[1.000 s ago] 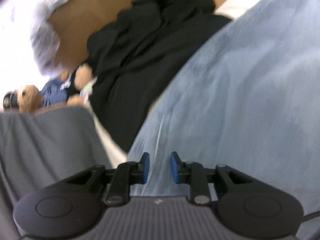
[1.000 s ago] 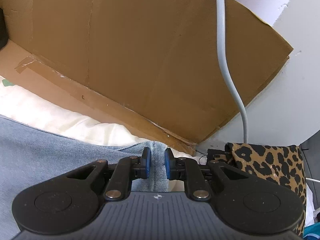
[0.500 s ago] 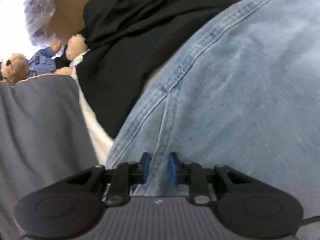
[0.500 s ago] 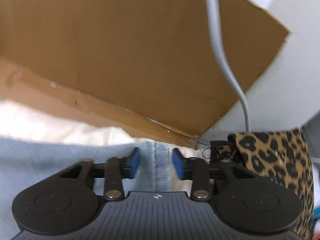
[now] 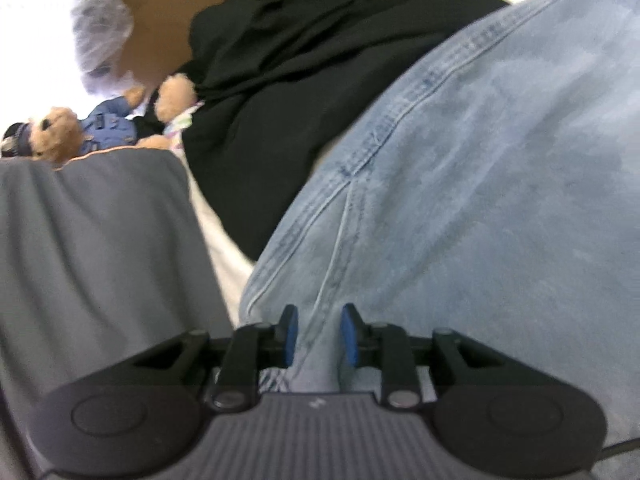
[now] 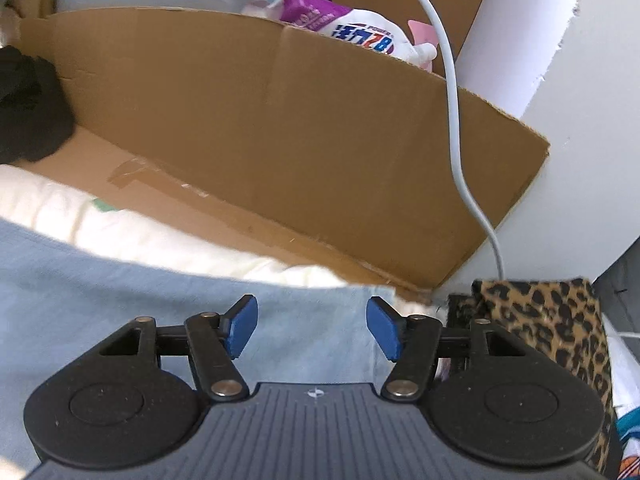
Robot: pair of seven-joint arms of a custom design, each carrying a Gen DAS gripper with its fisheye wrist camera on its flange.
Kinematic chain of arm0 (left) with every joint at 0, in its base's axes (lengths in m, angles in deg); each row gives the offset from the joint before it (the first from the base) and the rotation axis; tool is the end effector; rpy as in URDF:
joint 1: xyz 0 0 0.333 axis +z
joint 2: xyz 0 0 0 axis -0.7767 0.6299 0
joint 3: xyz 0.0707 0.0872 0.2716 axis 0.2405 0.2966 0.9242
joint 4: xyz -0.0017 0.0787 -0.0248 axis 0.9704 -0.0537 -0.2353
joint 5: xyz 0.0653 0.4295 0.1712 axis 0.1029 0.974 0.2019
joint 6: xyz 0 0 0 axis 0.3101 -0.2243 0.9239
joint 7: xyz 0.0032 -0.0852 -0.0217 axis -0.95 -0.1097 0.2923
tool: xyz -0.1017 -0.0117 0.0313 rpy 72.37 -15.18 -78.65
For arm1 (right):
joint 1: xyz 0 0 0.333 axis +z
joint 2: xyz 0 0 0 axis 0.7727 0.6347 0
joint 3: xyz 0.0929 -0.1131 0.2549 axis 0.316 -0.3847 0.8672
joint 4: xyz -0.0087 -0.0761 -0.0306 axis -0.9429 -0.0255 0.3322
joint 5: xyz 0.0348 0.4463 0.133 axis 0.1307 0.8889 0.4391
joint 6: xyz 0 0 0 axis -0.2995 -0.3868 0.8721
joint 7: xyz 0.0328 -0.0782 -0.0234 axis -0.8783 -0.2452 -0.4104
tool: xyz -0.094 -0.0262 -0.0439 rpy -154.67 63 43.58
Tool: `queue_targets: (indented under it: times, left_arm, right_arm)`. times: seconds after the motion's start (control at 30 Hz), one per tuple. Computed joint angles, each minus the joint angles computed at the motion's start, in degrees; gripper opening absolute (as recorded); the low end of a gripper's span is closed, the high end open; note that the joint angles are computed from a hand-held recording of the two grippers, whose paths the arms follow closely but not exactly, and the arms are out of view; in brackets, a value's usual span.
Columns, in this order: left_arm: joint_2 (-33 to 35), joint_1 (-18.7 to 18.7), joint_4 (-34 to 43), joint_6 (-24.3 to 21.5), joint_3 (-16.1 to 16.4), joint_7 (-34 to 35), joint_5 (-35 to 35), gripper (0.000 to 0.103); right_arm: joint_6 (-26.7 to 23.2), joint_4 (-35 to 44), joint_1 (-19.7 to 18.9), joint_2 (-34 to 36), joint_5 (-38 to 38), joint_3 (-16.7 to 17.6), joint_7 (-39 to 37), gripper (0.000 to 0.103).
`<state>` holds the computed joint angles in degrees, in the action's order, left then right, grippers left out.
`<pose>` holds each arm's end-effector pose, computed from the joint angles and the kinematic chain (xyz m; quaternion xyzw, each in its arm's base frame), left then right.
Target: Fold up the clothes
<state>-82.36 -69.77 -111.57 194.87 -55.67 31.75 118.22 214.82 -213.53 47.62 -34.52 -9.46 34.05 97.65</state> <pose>0.3137 -0.1344 0.3656 -0.5630 0.7281 0.1279 0.3695 0.5973 -0.1402 0.3948 -0.8100 0.4640 -0.2509 0.2562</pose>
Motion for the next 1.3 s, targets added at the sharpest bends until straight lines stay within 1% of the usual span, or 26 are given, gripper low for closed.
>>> queue_targets:
  times: [0.1,0.13,0.33,0.47,0.6,0.77,0.87,0.97,1.07,1.2,1.27,1.3]
  left_arm:
    - [-3.17,-2.7,-0.29,-2.75,-1.01,-0.95,-1.58,0.027]
    - [-3.87,-3.55,-0.2,-3.56,-1.35,-1.6,-2.11,0.027]
    - [-3.25,-7.61,1.92,-5.27,-2.53,-5.24,-4.19,0.028]
    - [-1.49,-10.64,4.27,-5.49,-3.95,-9.14,-5.94,0.028]
    - [2.18,-12.6,7.09,-3.93,-4.58,-12.49,-7.18,0.028]
    - [8.83,-13.39,11.02,-0.52,-6.01,-16.74,-7.17,0.028]
    - [13.6,-13.05,13.53,2.41,-6.9,-19.77,-6.38,0.028]
    - [18.83,-12.27,16.19,6.26,-7.72,-23.6,-5.19,0.028]
    - [23.84,-11.5,18.73,10.1,-8.42,-26.71,-3.28,0.028]
    - [30.31,-10.31,22.18,15.71,-9.01,-31.07,-0.45,0.028]
    - [33.61,-9.89,23.87,18.21,-8.89,-31.91,0.95,0.028]
    - [35.2,-9.68,24.72,19.31,-8.83,-32.29,1.63,0.028]
  right_arm:
    - [-5.35,-2.07,-1.04,-2.73,-0.5,-1.13,1.39,0.069]
    - [-6.09,-3.12,-1.25,-3.78,-0.78,-1.39,1.3,0.069]
    - [-9.31,-11.49,-1.88,-11.78,-3.01,-3.22,0.66,0.069]
    - [-10.31,-14.78,-2.16,-14.11,-4.27,-4.47,0.06,0.069]
    - [-10.36,-16.16,-3.29,-13.25,-6.72,-4.82,2.11,0.069]
    - [-10.45,-16.53,-4.8,-11.75,-9.02,-5.11,3.44,0.069]
    - [-10.3,-16.63,-5.79,-11.12,-10.3,-5.31,4.13,0.069]
    - [-11.53,-16.03,-6.67,-10.37,-9.78,-6.23,4.11,0.069]
    - [-14.59,-15.21,-7.51,-10.06,-6.38,-7.82,3.25,0.069]
    - [-21.89,-13.31,-9.49,-9.0,-0.21,-10.06,2.9,0.069]
    - [-24.66,-12.4,-10.59,-7.87,3.25,-10.63,2.97,0.069]
    - [-25.19,-12.11,-11.1,-7.32,4.27,-10.46,3.26,0.069]
